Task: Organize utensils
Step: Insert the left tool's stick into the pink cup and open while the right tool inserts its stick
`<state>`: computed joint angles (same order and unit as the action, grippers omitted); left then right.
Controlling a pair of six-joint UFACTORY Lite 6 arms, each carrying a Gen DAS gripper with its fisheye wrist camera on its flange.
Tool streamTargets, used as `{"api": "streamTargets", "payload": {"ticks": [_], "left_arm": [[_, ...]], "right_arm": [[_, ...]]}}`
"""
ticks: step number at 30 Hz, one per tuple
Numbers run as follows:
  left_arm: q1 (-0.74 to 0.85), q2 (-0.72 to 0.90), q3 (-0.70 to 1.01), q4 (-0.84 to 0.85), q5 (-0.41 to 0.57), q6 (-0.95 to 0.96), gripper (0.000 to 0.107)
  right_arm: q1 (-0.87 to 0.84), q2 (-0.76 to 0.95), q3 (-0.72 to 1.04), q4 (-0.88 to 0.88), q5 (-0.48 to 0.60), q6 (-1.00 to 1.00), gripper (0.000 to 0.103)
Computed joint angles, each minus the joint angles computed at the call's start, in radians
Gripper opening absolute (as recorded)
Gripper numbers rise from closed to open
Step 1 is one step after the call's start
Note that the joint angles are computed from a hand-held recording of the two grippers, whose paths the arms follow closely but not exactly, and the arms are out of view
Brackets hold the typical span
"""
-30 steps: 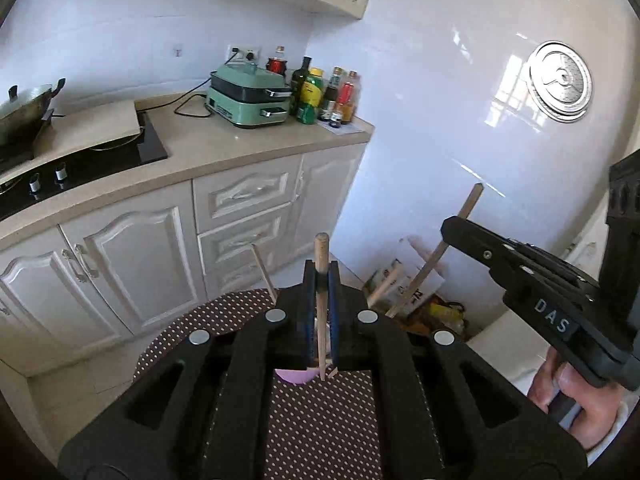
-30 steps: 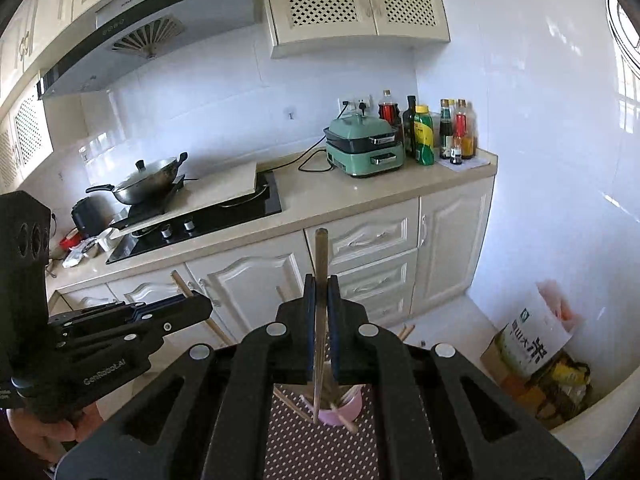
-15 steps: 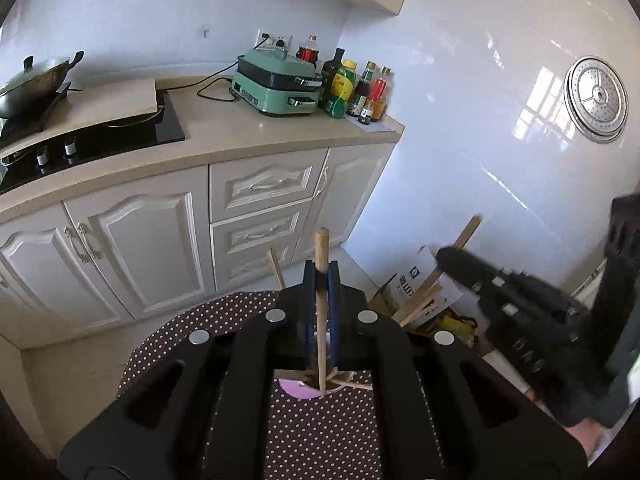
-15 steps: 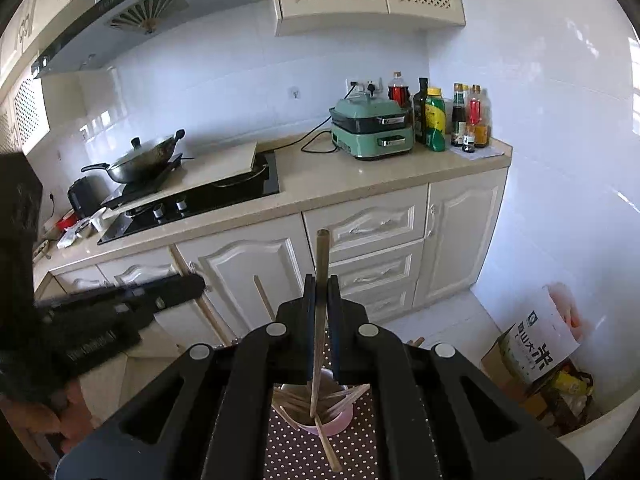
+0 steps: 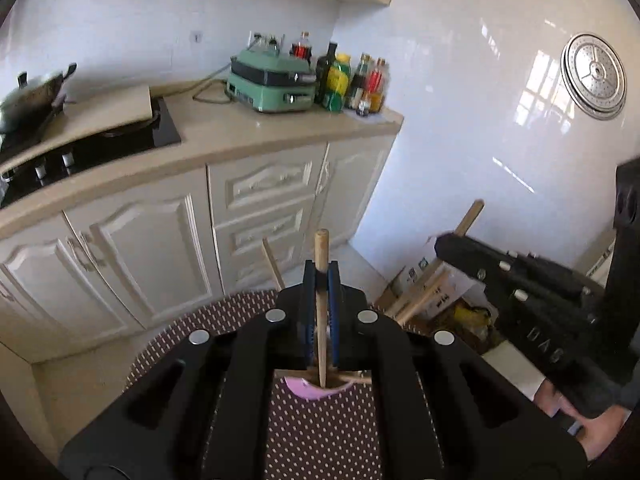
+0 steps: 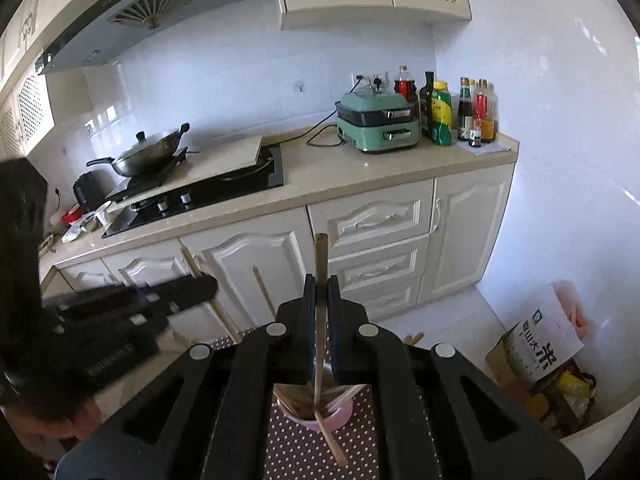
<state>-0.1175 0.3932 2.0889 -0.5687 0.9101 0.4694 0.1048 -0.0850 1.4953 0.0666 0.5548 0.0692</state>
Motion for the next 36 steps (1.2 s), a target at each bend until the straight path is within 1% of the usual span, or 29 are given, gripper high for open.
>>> {"api": "streamTargets", "payload": {"ticks": [1,5,6,10,13,15,17,22,25,28,30,31,32,33,34,35,36], "left_arm": [[-0.001,-0.030,-0.066,-0.008,-0.025,0.020,0.006],[0.015,-0.095,-0.231,-0.058,-0.058,0.084,0.006],[0.015,-0.107,-0.260,-0.058,-0.067,0.091,0.006],[0.017,-0.164,-0.382,-0.082,-0.103,0.142,0.006],[0.014,-0.189,-0.445,-0.079,-0.111,0.149,0.006],[0.005,-0.201,-0.477,-0.064,-0.117,0.137,0.006],[-0.001,-0.217,-0.508,-0.056,-0.134,0.129,0.007],[-0.007,-0.219,-0.489,-0.014,-0.107,0.088,0.007],[-0.001,-0.239,-0.496,0.009,-0.108,0.051,0.008],[0.011,-0.261,-0.500,0.038,-0.105,0.026,0.009],[0.023,-0.279,-0.505,0.039,-0.095,0.026,0.010],[0.029,-0.290,-0.509,0.043,-0.094,0.029,0.013],[0.036,-0.305,-0.514,0.049,-0.091,0.034,0.018],[0.043,-0.314,-0.515,0.051,-0.086,0.037,0.032],[0.056,-0.336,-0.527,0.042,-0.083,0.051,0.053],[0.068,-0.359,-0.545,0.026,-0.087,0.070,0.055],[0.094,-0.391,-0.565,-0.021,-0.078,0.127,0.055]], "right_arm": [[0.012,-0.007,-0.014,-0.022,0.000,0.015,0.004],[0.043,-0.031,-0.079,-0.060,-0.012,0.040,0.005],[0.057,-0.039,-0.097,-0.092,-0.016,0.060,0.005],[0.077,-0.038,-0.126,-0.129,-0.010,0.083,0.005],[0.089,-0.035,-0.151,-0.147,-0.004,0.091,0.005],[0.097,-0.022,-0.166,-0.154,0.011,0.092,0.005],[0.102,-0.036,-0.194,-0.163,-0.003,0.104,0.005],[0.102,-0.036,-0.182,-0.121,0.017,0.071,0.005],[0.092,-0.056,-0.187,-0.079,0.017,0.056,0.007],[0.099,-0.072,-0.185,-0.084,0.029,0.068,0.007],[0.114,-0.099,-0.193,-0.122,0.035,0.115,0.007],[0.124,-0.110,-0.195,-0.147,0.039,0.144,0.011],[0.139,-0.128,-0.200,-0.188,0.043,0.189,0.018],[0.158,-0.148,-0.208,-0.235,0.049,0.239,0.022],[0.170,-0.162,-0.215,-0.260,0.053,0.265,0.025],[0.186,-0.177,-0.219,-0.291,0.063,0.296,0.026],[0.216,-0.197,-0.223,-0.341,0.080,0.351,0.026]]}}
